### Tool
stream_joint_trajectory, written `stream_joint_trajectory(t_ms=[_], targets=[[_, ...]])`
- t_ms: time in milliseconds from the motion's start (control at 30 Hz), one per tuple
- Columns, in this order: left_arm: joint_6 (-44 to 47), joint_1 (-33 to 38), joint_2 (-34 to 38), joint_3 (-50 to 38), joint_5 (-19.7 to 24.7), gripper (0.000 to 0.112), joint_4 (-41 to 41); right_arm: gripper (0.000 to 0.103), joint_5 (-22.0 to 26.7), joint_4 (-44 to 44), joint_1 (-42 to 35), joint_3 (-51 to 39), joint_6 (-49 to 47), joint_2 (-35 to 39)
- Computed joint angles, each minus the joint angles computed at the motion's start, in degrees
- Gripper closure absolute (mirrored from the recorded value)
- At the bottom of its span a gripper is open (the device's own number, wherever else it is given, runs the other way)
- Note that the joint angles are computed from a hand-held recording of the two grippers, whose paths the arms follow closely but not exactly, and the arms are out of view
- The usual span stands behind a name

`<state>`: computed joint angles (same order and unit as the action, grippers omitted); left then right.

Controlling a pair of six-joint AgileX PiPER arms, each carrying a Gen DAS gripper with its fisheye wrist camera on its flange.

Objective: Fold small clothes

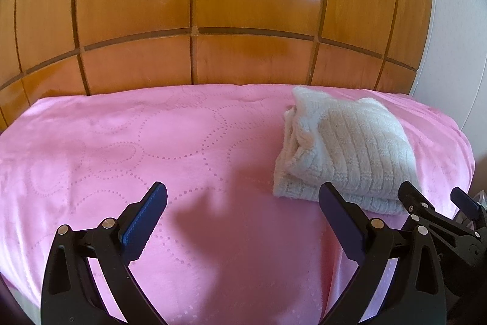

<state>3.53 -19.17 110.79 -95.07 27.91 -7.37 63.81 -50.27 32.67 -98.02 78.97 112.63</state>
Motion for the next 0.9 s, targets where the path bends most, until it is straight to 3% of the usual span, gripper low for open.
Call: stream_joint_trajectory(t_ms=[900], targets=[[-1.4,0.3,-1.1,0.7,-0.4,0.014,0.5,0.002,-1.6,0.2,-0.5,0.4,0.0,-0.3]])
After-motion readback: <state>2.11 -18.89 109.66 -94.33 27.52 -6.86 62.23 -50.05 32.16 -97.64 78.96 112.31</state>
